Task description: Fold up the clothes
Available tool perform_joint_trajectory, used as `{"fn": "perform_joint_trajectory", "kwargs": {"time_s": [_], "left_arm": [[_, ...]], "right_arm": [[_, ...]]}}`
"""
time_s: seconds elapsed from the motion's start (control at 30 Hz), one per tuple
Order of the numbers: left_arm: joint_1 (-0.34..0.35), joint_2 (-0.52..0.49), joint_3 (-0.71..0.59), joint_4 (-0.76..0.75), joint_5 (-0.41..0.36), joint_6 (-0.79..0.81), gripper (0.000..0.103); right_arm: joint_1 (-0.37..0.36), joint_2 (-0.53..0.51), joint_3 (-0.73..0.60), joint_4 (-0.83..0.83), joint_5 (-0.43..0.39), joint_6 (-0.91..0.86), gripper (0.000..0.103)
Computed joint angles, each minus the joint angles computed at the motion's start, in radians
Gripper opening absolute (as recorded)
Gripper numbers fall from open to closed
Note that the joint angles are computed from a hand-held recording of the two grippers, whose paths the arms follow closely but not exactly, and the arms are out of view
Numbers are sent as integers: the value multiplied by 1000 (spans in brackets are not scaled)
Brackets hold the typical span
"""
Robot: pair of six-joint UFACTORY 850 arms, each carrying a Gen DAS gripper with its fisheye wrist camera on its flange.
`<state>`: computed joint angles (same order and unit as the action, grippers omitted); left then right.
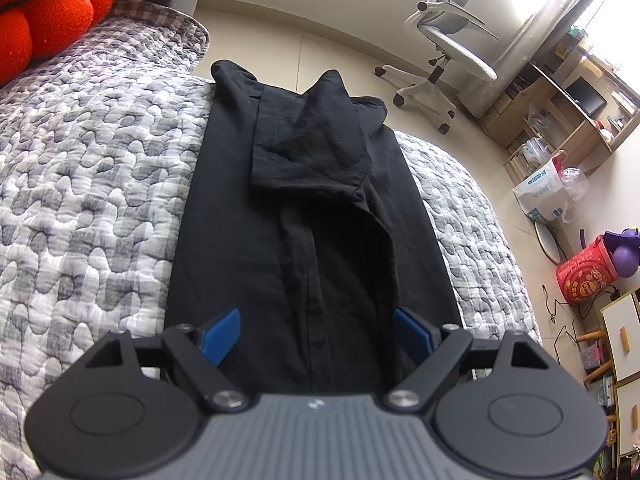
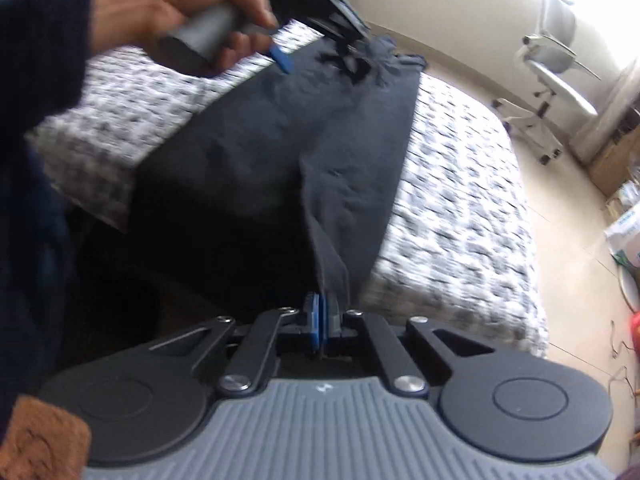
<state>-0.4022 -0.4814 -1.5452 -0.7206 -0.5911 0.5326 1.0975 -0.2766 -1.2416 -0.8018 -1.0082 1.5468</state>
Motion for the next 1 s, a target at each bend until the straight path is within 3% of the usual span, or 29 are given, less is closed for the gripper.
{"fn": "perform_joint_trajectory", "kwargs": {"time_s": [0.17, 0.23, 0.3, 0.37, 0.47, 0.53, 0.57, 0.6, 0.7, 0.8, 0.93, 0.97, 1.0], "left_arm": [[-1, 2, 4, 6, -6, 12, 85], [-1, 4, 7, 10, -8, 22, 85], [0, 3, 6, 9, -10, 24, 85], [2, 3, 5, 6, -12, 23, 85], [5, 6, 9, -8, -19, 34, 85], [4, 8, 11, -2, -18, 35, 85], [3, 8, 11, 2, -17, 32, 85], [2, 7, 10, 6, -19, 25, 85], [1, 6, 8, 2, -26, 22, 85], [-3, 13, 17, -4, -28, 42, 85], [-15, 15, 21, 15, -29, 56, 85], [-16, 15, 21, 15, -28, 56, 85], [-16, 15, 20, 11, -29, 57, 85]], "right_arm": [[-49, -89, -43, 129, 73, -40, 3], [-55, -78, -16, 147, 176, -35, 13], [-54, -47, 23, 128, 295, -18, 13], [-53, -27, 42, 109, 336, 19, 13], [-41, -9, 56, 31, 243, 122, 14], [-29, -16, 52, 16, 136, 136, 25], [-23, -20, 50, 9, 84, 142, 45], [-18, -27, 47, 6, 60, 133, 54], [-2, -49, 36, -7, 21, 103, 57], [16, -53, 40, -52, -52, 179, 58], [-10, -32, 78, 15, 27, 194, 58], [-18, -28, 90, 33, 59, 188, 53], [-28, -25, 103, 52, 90, 180, 25]]}}
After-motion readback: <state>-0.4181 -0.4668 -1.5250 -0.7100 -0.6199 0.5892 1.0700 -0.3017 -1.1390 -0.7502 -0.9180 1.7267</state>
